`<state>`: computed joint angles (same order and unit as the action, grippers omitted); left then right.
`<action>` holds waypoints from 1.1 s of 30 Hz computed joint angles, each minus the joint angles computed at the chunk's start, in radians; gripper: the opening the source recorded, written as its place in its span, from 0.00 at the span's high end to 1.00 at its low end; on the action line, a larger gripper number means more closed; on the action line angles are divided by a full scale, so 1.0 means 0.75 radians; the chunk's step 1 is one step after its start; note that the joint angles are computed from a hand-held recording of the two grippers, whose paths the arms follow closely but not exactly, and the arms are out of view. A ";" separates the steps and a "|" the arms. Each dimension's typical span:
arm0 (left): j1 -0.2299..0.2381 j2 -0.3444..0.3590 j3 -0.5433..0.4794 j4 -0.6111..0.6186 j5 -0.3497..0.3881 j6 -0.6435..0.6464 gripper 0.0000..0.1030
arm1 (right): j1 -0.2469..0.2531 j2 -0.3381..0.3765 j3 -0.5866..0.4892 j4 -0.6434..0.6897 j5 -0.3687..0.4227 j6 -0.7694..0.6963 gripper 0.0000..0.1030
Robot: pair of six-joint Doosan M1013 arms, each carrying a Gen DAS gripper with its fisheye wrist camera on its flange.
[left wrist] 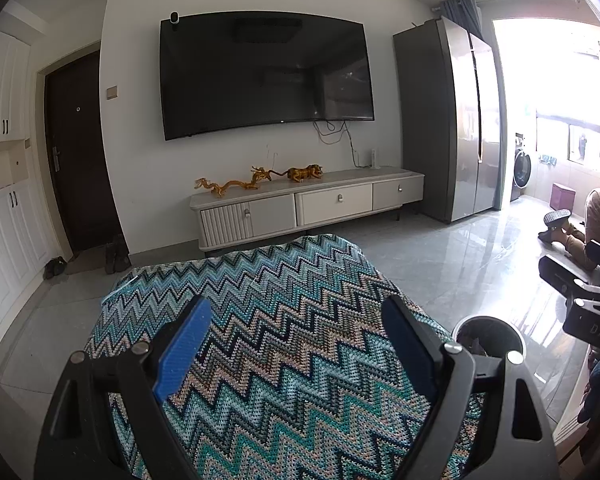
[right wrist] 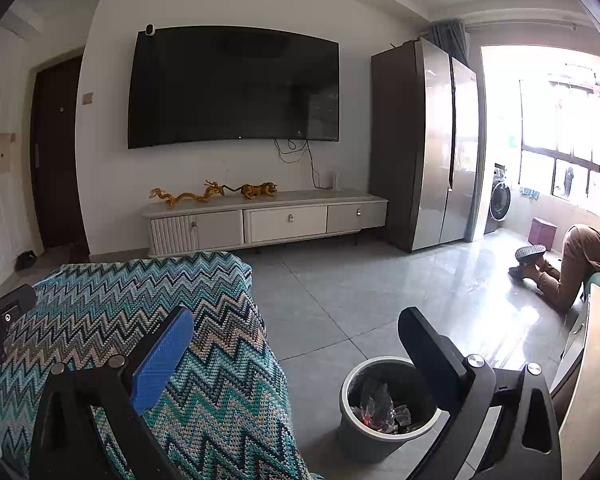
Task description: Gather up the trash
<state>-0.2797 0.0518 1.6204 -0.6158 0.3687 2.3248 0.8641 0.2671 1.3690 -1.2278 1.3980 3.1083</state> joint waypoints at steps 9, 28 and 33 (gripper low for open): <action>-0.002 -0.006 0.003 -0.018 -0.016 0.000 0.16 | 0.012 0.000 -0.001 -0.019 0.026 0.011 0.00; -0.010 -0.017 0.008 0.011 -0.020 -0.031 0.16 | 0.021 -0.010 0.013 -0.039 0.075 0.056 0.00; -0.012 -0.022 0.015 0.021 -0.040 -0.041 0.16 | 0.026 -0.009 0.012 -0.049 0.086 0.060 0.00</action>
<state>-0.2888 0.0350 1.6315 -0.6003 0.3389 2.2937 0.8834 0.2606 1.3777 -1.2648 1.4628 3.1536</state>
